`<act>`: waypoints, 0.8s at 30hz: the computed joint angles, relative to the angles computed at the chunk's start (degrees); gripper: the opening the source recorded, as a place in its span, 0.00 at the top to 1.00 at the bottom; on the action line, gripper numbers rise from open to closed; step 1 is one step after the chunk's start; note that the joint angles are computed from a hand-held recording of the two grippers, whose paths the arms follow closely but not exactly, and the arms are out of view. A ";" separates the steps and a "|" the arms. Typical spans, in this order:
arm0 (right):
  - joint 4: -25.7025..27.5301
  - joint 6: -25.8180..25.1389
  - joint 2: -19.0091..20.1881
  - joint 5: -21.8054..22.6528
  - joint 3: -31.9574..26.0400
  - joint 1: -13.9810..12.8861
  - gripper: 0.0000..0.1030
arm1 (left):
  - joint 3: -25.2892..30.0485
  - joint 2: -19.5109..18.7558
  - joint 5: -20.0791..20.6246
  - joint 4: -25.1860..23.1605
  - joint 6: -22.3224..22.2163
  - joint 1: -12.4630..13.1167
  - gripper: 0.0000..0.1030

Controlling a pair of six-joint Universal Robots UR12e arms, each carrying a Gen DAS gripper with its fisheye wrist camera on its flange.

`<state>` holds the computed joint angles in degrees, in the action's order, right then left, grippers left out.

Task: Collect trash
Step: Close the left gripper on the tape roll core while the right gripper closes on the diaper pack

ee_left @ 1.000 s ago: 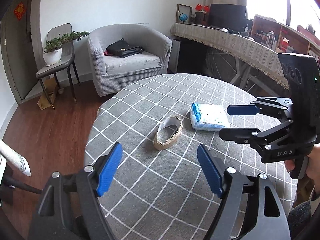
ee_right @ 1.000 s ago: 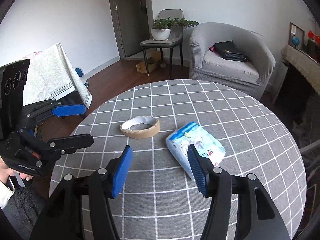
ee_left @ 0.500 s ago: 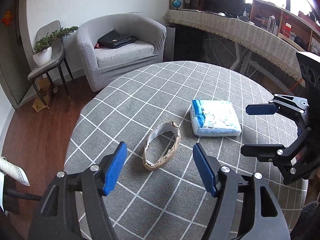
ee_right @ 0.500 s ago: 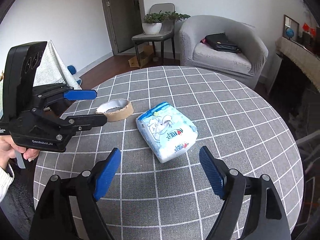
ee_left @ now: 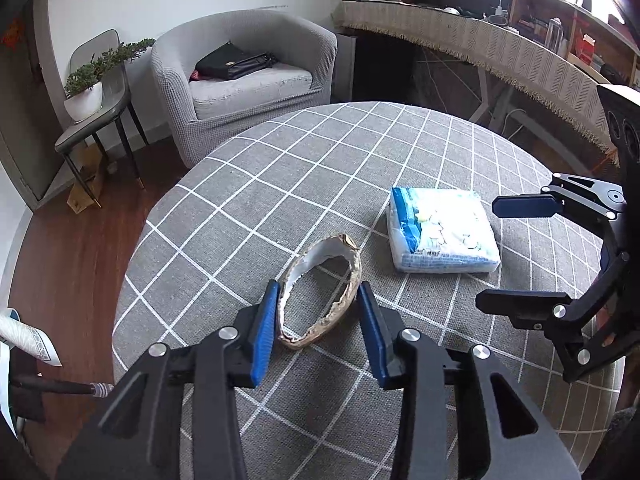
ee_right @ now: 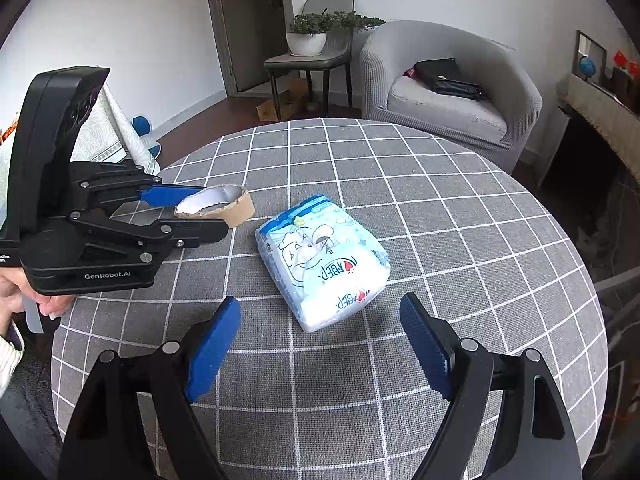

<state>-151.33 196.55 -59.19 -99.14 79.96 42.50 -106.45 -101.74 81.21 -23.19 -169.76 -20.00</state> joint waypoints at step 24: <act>6.65 -2.30 3.08 0.84 -6.12 -1.01 0.35 | -1.77 1.84 -8.39 0.31 -2.98 3.15 0.59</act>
